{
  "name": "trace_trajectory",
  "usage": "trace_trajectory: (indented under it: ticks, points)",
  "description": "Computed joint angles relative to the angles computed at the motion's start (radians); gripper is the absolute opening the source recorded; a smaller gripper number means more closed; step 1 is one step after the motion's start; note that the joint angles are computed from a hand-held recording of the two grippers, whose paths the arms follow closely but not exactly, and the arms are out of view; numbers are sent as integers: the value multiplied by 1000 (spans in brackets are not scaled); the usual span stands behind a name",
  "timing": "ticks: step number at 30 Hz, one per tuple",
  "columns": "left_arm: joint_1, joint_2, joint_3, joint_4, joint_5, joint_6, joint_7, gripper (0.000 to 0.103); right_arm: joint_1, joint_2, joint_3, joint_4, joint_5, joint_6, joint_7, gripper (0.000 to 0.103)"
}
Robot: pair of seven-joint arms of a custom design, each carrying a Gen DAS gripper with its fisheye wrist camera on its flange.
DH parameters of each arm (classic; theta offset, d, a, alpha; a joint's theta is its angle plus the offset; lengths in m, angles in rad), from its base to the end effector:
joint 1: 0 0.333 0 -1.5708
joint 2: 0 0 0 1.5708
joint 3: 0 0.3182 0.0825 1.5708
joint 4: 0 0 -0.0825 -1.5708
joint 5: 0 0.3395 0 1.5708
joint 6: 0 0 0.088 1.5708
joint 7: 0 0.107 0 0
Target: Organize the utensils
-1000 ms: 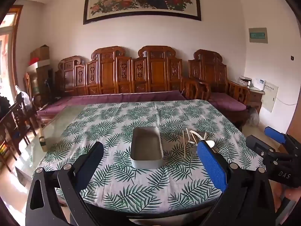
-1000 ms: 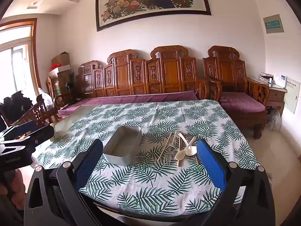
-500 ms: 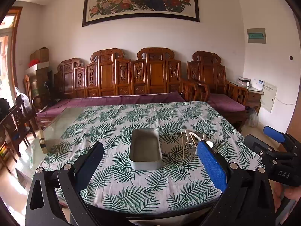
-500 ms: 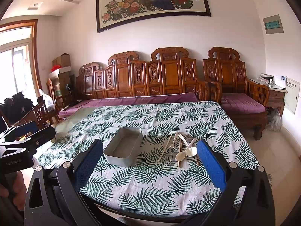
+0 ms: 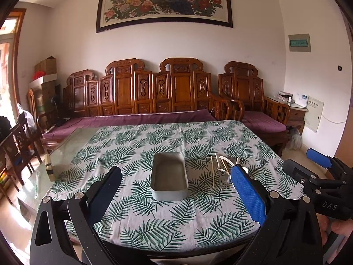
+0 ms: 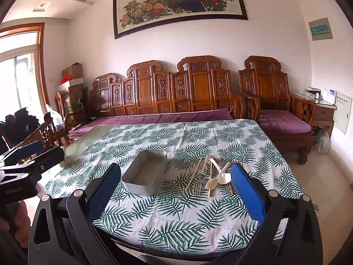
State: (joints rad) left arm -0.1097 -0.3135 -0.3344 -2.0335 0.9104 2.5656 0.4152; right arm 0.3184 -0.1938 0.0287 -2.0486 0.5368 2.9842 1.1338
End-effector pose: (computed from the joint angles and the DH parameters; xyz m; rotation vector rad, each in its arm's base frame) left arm 0.4094 -0.2385 0.6706 -1.5785 1.4250 -0.8877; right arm 0.4821 0.1379 0.6697 -1.6543 1.2099 -0.6469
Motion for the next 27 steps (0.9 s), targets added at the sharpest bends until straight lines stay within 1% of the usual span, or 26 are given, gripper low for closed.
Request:
trace_trajectory:
  ticks: [7, 9, 12, 27]
  points:
    - [4, 13, -2, 13, 18, 3, -15, 96, 2, -2, -3, 1, 2, -1, -1, 100]
    - [0, -13, 5, -12, 14, 12, -17, 96, 1, -3, -2, 1, 1, -1, 0, 100]
    - [3, -17, 5, -19, 9, 16, -13, 96, 2, -2, -2, 0, 1, 0, -2, 100]
    - [13, -18, 0, -20, -4, 22, 0, 96, 0, -6, -1, -1, -4, -2, 3, 100]
